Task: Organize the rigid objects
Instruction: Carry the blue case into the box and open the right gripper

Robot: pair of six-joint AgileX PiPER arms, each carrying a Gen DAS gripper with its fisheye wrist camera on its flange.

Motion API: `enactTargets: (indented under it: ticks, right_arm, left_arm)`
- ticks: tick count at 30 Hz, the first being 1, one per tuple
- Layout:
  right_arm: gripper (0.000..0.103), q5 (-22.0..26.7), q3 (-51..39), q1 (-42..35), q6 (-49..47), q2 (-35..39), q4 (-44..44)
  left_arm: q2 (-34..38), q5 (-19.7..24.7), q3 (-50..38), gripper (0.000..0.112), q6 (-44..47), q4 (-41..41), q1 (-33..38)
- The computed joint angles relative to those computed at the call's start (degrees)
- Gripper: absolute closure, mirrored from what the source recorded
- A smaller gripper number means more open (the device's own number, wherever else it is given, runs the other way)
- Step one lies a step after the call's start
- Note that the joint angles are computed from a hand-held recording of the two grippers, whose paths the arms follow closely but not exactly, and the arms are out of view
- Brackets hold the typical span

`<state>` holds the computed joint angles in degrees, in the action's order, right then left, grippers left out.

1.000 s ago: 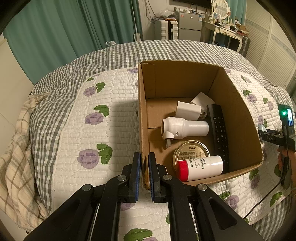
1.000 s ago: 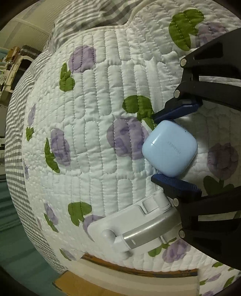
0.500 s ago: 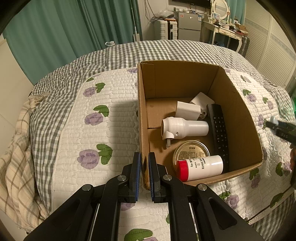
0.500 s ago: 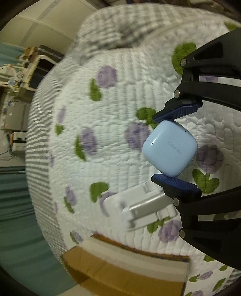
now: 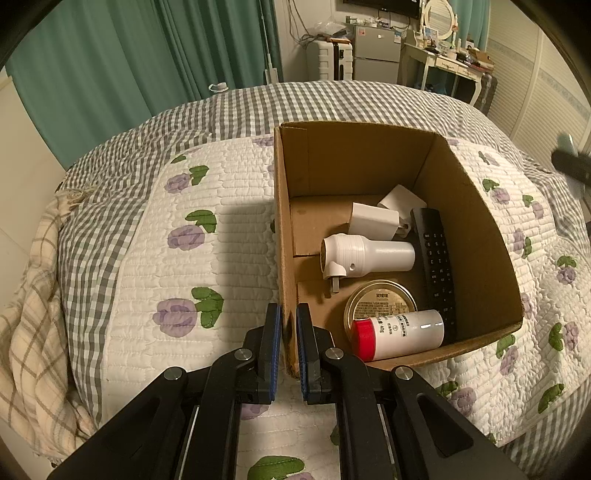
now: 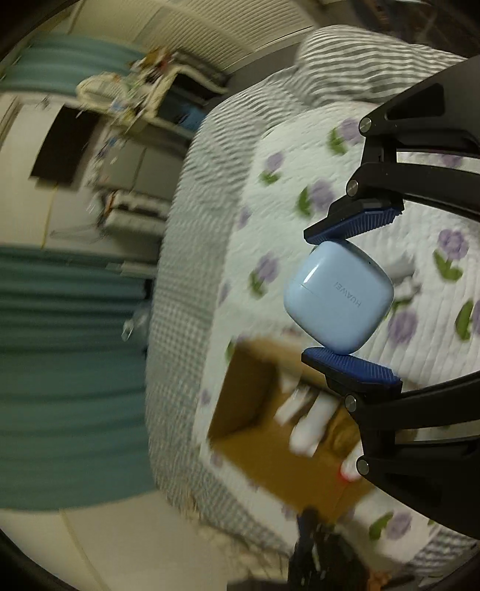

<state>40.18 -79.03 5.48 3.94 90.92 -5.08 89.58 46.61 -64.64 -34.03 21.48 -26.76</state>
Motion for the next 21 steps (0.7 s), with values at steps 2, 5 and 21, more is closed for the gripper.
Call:
enactTargets:
  ticks: [2,5,21]
  right_arm:
    - [0.045,0.59,-2.72,3.42,0.39,1.14,0.1]
    - [0.045,1.18,-5.64,8.09,1.69,3.32,-0.44]
    - [0.045,1.16,-11.56,17.17,5.76,19.53,-2.96]
  left_arm:
    - [0.02,0.04,-0.04,0.105,0.0,0.01,-0.02]
    - [-0.02,-0.05,-0.02,0.105,0.03,-0.12,0.01]
    - [-0.68,-1.15,0.63,0.105,1.56,-1.38,0.68]
